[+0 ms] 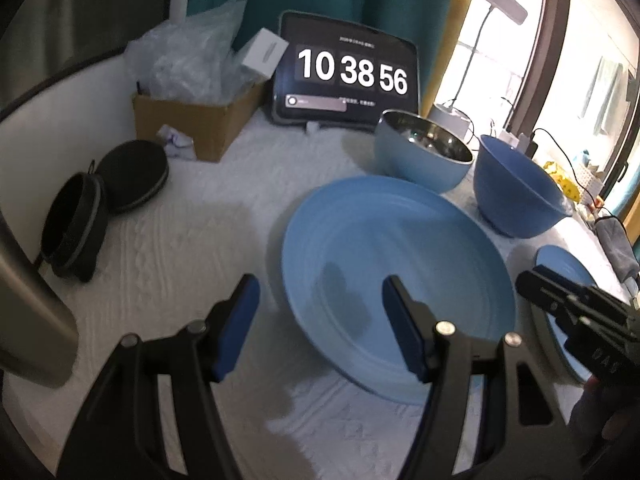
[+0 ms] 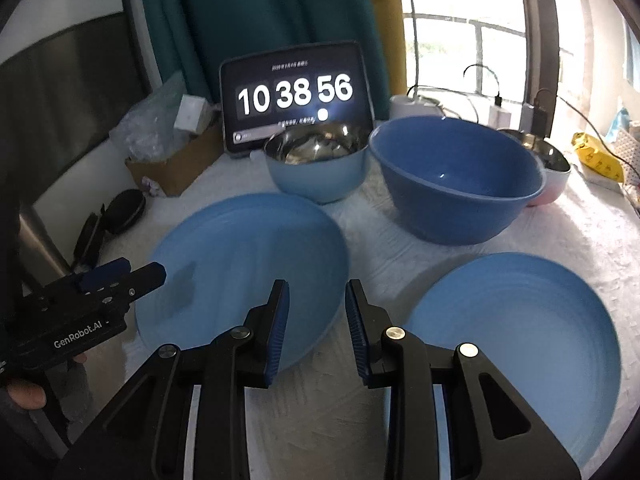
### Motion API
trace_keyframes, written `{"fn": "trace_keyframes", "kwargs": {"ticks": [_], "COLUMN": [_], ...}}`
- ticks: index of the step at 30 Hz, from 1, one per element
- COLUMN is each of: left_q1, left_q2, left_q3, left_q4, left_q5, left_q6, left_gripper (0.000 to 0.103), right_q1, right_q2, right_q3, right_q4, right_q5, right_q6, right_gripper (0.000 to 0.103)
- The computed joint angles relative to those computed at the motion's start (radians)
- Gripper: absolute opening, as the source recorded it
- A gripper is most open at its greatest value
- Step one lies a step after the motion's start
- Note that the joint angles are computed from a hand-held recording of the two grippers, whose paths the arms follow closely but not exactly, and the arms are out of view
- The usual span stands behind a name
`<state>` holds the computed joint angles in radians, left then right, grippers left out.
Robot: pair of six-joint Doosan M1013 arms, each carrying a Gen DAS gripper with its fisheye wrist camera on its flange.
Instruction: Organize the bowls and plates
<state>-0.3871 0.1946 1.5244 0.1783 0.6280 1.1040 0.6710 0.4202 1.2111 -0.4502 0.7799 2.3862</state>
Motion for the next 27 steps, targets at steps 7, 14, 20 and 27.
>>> {"fn": "trace_keyframes", "kwargs": {"ticks": [7,14,20,27], "left_q1": [0.009,0.015,0.011,-0.004], "left_q2": [0.013,0.026,0.033,0.036], "left_q3": [-0.007,-0.021,-0.029,-0.032], "left_q4": [-0.043,-0.092,-0.076,-0.037], "left_q5": [0.026,0.056,0.068,0.077], "left_q6": [0.035,0.078,0.073,0.089], "left_gripper": [0.065,0.065,0.065,0.055], "right_q1": [-0.007,-0.003,-0.014,-0.003], "right_q2": [0.025,0.044,0.065,0.071], "right_q3": [-0.03,-0.058,-0.078,-0.075], "right_q4": [0.04,0.036,0.078,0.062], "right_q5": [0.033,0.067,0.118,0.114], "right_q6": [-0.005,-0.023,-0.028,-0.063], "right_gripper": [0.044,0.049,0.049,0.046]}}
